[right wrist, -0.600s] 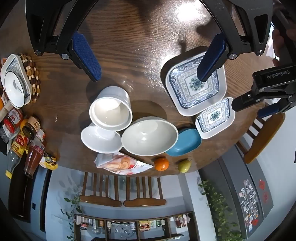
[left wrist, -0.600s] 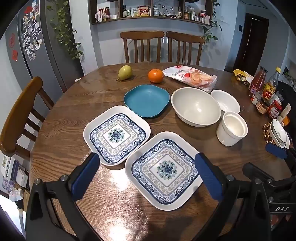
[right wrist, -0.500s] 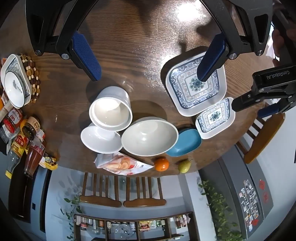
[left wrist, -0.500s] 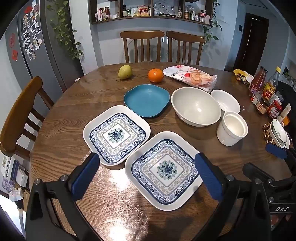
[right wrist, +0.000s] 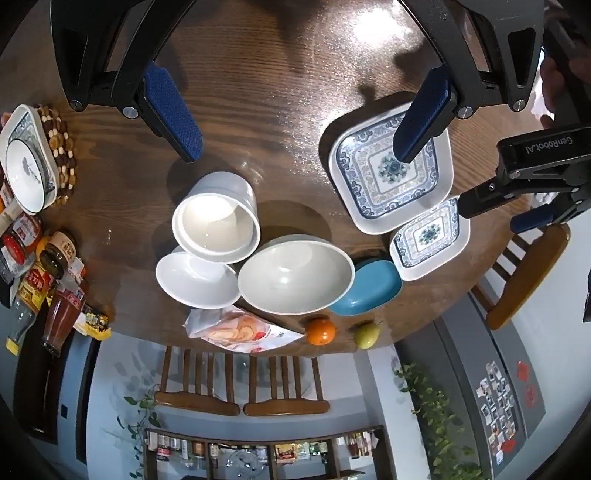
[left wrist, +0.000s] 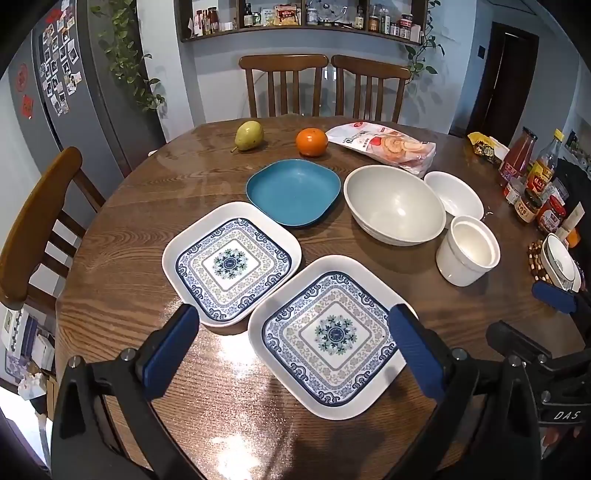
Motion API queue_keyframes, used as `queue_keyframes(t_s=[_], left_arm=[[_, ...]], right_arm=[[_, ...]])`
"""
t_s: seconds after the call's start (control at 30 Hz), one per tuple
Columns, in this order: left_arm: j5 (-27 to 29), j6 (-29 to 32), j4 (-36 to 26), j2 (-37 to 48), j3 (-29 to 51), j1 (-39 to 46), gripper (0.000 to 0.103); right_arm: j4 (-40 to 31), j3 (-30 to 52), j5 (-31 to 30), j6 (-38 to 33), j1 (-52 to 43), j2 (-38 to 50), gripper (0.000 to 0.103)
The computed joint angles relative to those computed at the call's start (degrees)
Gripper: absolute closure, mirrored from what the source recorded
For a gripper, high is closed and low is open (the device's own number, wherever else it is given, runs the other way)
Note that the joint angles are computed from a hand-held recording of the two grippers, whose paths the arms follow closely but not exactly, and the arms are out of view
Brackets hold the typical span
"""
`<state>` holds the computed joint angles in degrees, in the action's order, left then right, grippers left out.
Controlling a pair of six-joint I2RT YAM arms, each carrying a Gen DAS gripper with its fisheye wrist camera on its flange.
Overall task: Organize plates and bowls
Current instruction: 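Move both grippers toward the two square blue-patterned plates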
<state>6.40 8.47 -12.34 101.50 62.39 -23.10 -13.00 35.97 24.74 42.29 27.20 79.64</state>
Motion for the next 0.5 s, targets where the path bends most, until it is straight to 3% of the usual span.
queue_keyframes(t_s=[0.37, 0.5], left_arm=[[0.31, -0.49, -1.03, 1.89, 1.45, 0.43, 0.001], [3.25, -1.22, -2.78, 3.92, 3.08, 1.69, 0.001]], right_arm=[[1.73, -0.06, -2.34, -0.60, -1.25, 1.63, 0.000], [3.91, -0.33, -3.98, -1.38, -2.21, 2.65, 0.000]])
